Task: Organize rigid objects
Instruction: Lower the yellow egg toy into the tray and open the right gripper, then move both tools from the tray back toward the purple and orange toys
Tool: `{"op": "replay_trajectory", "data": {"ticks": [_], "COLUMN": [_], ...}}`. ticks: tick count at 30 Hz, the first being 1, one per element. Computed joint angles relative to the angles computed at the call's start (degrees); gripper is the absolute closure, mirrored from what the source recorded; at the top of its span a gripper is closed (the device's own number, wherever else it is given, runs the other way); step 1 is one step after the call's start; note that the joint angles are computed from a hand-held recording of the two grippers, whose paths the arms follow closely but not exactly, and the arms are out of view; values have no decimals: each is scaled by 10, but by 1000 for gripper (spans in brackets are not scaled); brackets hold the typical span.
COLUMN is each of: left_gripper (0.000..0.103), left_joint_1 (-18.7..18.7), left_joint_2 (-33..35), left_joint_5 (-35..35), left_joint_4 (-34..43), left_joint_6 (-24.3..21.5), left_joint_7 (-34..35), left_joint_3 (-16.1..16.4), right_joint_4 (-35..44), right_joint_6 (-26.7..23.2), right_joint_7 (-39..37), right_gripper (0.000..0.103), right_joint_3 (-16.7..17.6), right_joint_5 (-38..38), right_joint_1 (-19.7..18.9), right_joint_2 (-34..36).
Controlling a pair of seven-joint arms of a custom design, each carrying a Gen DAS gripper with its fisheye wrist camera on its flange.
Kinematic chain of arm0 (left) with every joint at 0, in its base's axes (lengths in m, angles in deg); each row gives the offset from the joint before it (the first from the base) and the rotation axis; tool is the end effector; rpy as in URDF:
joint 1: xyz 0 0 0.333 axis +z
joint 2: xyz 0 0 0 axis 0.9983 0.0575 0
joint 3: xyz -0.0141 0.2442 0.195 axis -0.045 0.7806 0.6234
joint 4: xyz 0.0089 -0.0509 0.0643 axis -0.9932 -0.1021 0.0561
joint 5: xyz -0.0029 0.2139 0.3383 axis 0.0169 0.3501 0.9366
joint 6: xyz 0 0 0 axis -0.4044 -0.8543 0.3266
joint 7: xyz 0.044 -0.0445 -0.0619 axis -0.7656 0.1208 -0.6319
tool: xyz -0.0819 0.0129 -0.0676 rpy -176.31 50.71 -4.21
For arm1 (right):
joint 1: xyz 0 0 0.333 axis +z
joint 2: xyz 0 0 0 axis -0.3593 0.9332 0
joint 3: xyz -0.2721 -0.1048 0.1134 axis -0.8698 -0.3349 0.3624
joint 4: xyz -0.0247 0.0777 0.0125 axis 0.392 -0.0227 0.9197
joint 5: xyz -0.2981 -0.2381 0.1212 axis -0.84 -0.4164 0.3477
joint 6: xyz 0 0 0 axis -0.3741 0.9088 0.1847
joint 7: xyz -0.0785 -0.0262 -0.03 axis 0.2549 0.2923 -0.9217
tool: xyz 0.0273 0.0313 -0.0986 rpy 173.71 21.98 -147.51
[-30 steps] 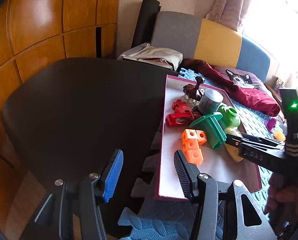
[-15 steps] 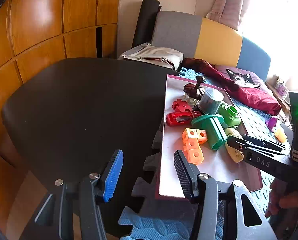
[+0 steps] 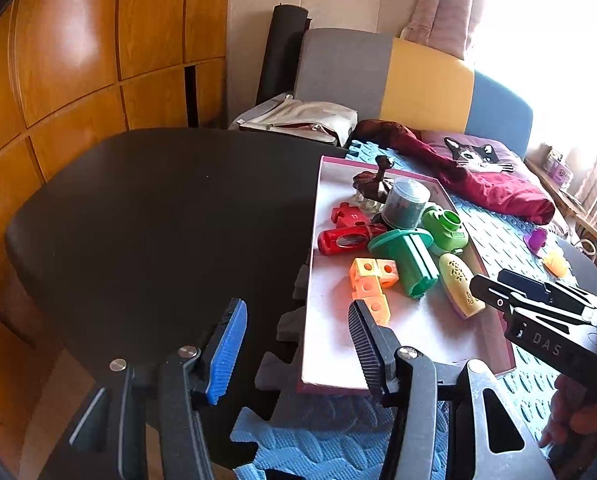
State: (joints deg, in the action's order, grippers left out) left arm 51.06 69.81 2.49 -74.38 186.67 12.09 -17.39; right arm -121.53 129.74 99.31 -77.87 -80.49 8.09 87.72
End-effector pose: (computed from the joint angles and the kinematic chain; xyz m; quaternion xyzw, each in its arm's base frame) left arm 0.4537 -0.4733 0.3727 -0.7488 0.5393 -0.2585 0.2859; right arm 0.5599 0.3302 0.3624 -0.7886 0.4918 -0.1558 0.3346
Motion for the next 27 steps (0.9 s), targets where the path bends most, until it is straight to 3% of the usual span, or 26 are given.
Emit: {"op": "replay_trajectory", "data": {"ticks": [5, 11, 16, 27], "left_gripper": [48, 47, 47, 46], "left_joint_1": [-4, -9, -16, -34], "left_joint_2": [3, 10, 19, 51], "left_joint_5": [0, 1, 2, -2], "left_joint_4": [7, 21, 37, 89], "left_joint_6": [-6, -12, -15, -15], "left_joint_7": [9, 23, 42, 100], "left_joint_3": [-1, -1, 0, 8], "right_joint_4": [-22, -41, -53, -71], "right_joint_6": [16, 25, 28, 30], "right_joint_7": [-11, -8, 19, 154], "right_gripper": [57, 57, 57, 57], "right_joint_3": [9, -9, -62, -238], "right_joint_5": [9, 12, -13, -141], "right_joint_1": [-12, -13, 11, 93], "right_joint_2": [-19, -36, -48, -65]}}
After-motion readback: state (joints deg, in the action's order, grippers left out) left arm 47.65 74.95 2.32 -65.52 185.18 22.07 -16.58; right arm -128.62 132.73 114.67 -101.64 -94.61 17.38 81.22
